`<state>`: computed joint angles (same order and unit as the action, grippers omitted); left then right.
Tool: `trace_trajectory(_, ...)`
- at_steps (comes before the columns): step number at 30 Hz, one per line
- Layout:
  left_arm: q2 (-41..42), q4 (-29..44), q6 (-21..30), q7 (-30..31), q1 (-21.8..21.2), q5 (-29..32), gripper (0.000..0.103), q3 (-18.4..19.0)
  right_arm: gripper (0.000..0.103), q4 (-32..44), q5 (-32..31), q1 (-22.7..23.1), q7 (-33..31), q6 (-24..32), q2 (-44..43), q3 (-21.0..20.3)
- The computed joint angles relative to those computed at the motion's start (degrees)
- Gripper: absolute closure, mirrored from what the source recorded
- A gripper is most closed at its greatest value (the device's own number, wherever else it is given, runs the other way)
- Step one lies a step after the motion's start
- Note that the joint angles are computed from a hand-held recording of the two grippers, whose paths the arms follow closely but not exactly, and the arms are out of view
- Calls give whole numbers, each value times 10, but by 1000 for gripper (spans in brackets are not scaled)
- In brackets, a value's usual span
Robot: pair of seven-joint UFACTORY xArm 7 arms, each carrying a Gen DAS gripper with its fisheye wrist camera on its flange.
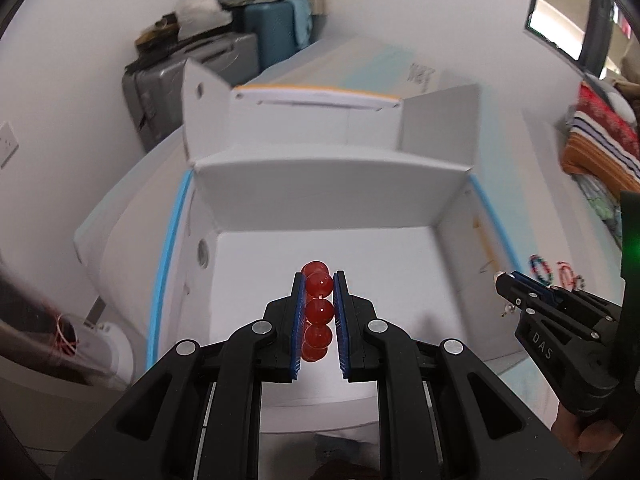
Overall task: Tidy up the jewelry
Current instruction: 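Carry both held items into the white box and open both tools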
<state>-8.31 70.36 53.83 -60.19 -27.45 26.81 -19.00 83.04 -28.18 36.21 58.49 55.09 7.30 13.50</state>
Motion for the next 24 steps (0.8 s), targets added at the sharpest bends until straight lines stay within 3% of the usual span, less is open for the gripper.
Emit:
trace_trajectory(11,-5,-66,-47,9,21,-36,90,19,92,30,41,10,-26,-8,67,-15)
trace_trajectory(17,0,-67,-44,-8,24,-25,86,17,92,46,47,23,-35,-2,84,-21)
trace_trajectory(20,-5,-65,-38,-16,24,-20,69,15,79,51,41,30,-31,9,82,-25)
trace_trajectory(22,-11,-64,-30,-29,24,-7,60,10,61,48,28,35,-21,9,74,-26)
trace_trajectory(24,-11,-53,-9,-48,23,18,27,-1,52,34,25,33,-14,1,57,-25)
